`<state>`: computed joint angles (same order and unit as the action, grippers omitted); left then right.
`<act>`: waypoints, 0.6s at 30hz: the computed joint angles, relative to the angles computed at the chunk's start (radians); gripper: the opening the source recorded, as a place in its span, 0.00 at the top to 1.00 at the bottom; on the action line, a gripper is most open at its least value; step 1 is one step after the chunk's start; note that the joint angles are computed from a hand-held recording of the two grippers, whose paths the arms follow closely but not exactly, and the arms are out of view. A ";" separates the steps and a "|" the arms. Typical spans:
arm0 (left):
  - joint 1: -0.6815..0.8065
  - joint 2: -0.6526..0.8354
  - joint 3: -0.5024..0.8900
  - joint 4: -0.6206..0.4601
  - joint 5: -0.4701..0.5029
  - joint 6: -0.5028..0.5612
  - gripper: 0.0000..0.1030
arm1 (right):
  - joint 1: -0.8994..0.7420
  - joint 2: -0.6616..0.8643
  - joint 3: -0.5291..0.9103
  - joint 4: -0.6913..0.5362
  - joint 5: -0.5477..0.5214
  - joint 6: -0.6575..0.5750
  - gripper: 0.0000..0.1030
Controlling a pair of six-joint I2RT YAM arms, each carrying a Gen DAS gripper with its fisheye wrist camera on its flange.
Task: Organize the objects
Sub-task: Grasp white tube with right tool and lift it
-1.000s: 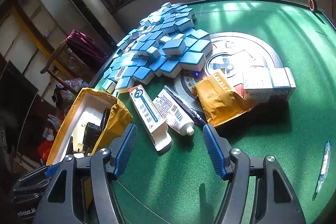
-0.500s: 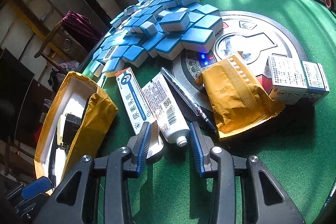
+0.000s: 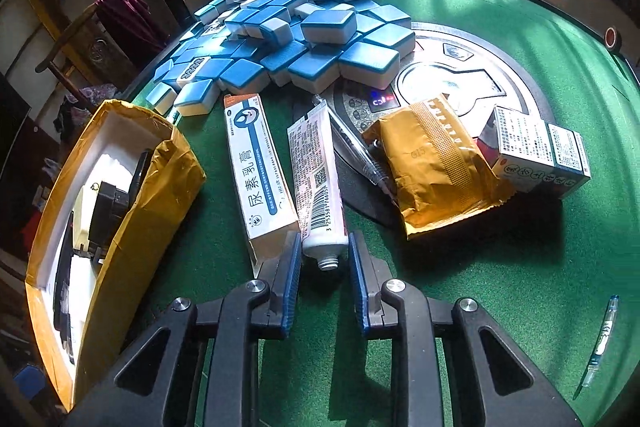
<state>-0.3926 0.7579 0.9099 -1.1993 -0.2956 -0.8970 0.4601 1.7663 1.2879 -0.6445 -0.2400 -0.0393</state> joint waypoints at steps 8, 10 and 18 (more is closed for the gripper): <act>0.315 -0.151 -0.085 0.046 0.268 0.290 0.55 | -0.005 -0.177 -0.176 -0.008 0.072 0.100 0.80; 0.454 -0.180 -0.100 0.047 0.373 0.416 0.55 | 0.022 -0.213 -0.205 -0.011 0.104 0.139 0.80; 1.168 -0.065 -0.103 -0.017 0.936 1.067 0.55 | 0.169 -0.226 -0.216 -0.007 0.284 0.278 0.79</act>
